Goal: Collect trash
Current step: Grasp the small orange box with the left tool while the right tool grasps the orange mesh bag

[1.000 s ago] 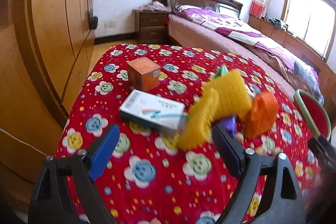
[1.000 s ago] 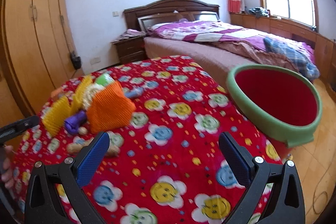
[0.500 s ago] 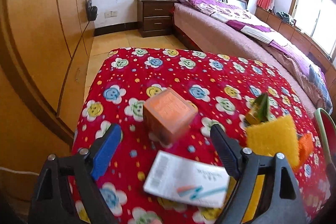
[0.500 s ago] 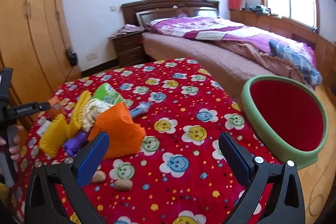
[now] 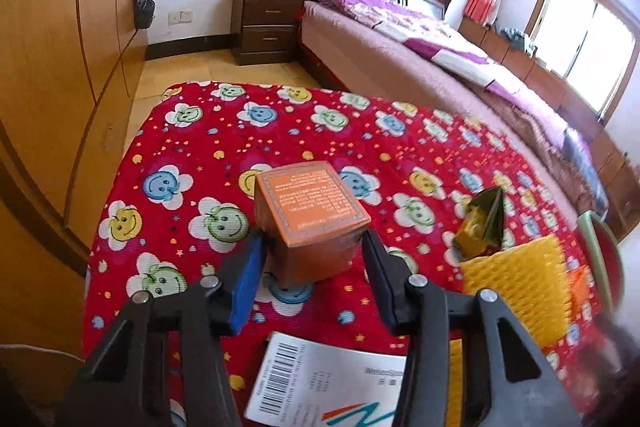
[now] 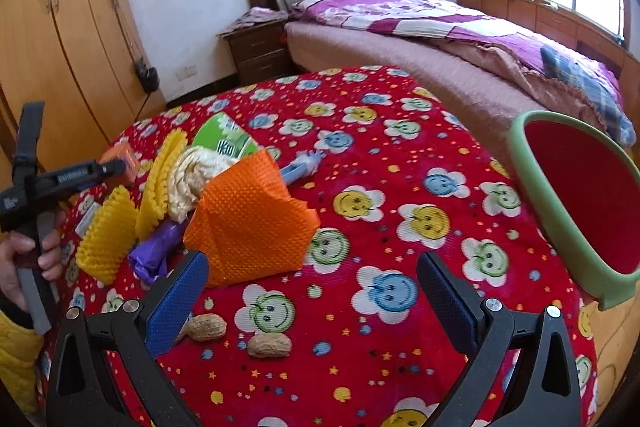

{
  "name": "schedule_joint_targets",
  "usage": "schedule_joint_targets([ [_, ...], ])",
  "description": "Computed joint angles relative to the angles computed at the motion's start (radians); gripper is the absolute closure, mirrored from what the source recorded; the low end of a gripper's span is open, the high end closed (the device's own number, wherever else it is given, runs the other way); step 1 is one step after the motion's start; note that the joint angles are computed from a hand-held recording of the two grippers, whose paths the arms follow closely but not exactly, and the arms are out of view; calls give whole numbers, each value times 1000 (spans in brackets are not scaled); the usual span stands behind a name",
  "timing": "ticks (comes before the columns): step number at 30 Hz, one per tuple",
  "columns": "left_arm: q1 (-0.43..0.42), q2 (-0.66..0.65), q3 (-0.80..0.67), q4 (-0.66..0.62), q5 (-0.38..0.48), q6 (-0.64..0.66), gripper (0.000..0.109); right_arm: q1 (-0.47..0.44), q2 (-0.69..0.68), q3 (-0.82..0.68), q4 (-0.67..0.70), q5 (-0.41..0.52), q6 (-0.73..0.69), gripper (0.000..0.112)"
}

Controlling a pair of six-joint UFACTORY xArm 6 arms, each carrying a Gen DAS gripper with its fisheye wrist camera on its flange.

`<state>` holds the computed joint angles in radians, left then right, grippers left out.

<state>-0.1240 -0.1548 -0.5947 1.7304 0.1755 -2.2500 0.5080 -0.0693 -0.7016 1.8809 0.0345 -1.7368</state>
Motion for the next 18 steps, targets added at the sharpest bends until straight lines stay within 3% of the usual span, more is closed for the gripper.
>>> schedule_joint_targets([
  [3,-3,-13,-2,85,0,-71,60,10,12,2,-66,5,71,9],
  [12,-18,-51,27,31,11,3,61,2,38,-9,-143,52,168,12],
  [16,-38,-116,64,11,14,23,61,-2,57,-23,-186,85,212,24],
  [18,-52,-157,87,-1,29,24,61,-3,62,-27,-195,106,215,38],
])
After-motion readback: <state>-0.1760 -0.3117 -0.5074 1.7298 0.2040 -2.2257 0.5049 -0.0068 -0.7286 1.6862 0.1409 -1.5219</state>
